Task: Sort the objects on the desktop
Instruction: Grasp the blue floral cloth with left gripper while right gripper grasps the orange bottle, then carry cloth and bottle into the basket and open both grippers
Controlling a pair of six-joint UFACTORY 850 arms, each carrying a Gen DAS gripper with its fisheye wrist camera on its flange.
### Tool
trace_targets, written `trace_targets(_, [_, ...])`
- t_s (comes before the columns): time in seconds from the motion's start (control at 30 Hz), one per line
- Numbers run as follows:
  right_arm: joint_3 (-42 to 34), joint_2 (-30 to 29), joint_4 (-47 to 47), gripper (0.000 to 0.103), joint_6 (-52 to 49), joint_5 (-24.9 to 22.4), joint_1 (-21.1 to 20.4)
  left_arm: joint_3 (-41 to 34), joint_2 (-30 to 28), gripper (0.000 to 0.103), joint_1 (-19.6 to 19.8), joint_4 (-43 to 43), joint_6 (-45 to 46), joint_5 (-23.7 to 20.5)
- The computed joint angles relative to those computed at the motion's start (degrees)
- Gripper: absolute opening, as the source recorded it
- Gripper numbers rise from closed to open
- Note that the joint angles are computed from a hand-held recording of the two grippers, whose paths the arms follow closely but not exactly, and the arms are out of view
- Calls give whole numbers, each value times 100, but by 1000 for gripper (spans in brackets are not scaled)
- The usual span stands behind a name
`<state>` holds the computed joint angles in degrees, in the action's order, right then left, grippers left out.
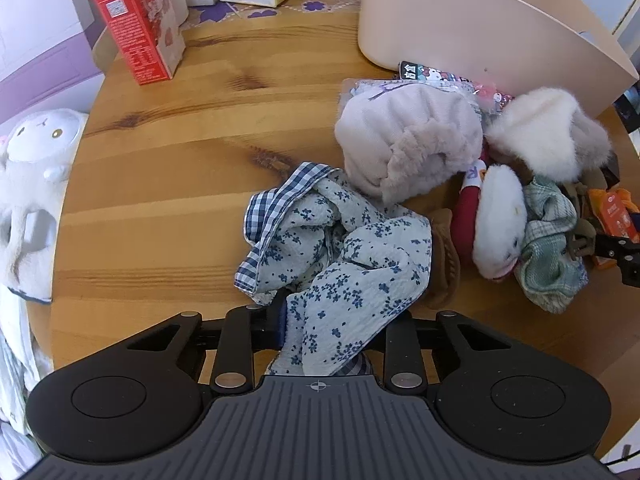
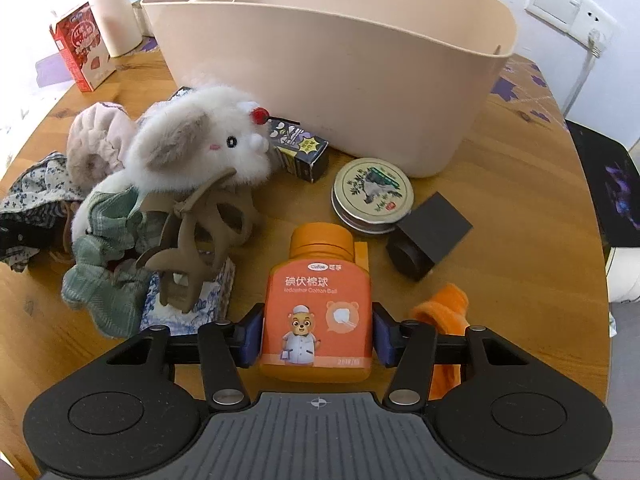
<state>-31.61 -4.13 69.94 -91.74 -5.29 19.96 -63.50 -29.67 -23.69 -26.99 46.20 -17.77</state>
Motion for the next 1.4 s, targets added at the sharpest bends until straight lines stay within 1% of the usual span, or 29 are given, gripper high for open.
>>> trace_targets(0.03, [27, 41, -15, 51, 24, -31, -21, 43, 46, 25, 30, -24, -4, -1])
trace_targets(0.13, [82, 174, -644, 51, 646, -141, -54, 98, 141, 24, 132, -453, 381, -58])
trace_targets(0.23, [194, 355, -139, 50, 139, -217, -97, 199, 296, 24, 213, -827, 805, -65])
trace_targets(0.43, [328, 622, 719, 51, -622, -369, -182, 343, 493, 24, 289, -1382, 1363, -87])
trace_targets(0.5, [377, 753, 866, 51, -717, -430, -211, 387, 565, 24, 309, -1544, 1520, -123])
trace_targets(0.67, [480, 1133, 902, 51, -754, -664, -411, 445, 726, 24, 319, -2106, 2054, -257])
trace_targets(0.8, [538, 1435, 1220, 51, -1048, -780, -584, 472, 879, 24, 301, -2633, 2499, -310])
trace_targets(0.93, [511, 1623, 1407, 51, -1268, -951, -757, 434, 1020, 24, 231, -3165, 2989, -356])
trace_targets(1.07, [438, 1733, 1641, 51, -1535, -1062, -868, 328, 1106, 24, 117, -3516, 3321, -367])
trace_targets(1.23, [284, 1732, 2037, 51, -1930, -1194, -941, 123, 1086, 24, -86, -3841, 3621, -219])
trace_targets(1.4, [18, 1591, 2275, 51, -2428, -1297, -1002, -118, 997, 24, -259, -4036, 3697, -187])
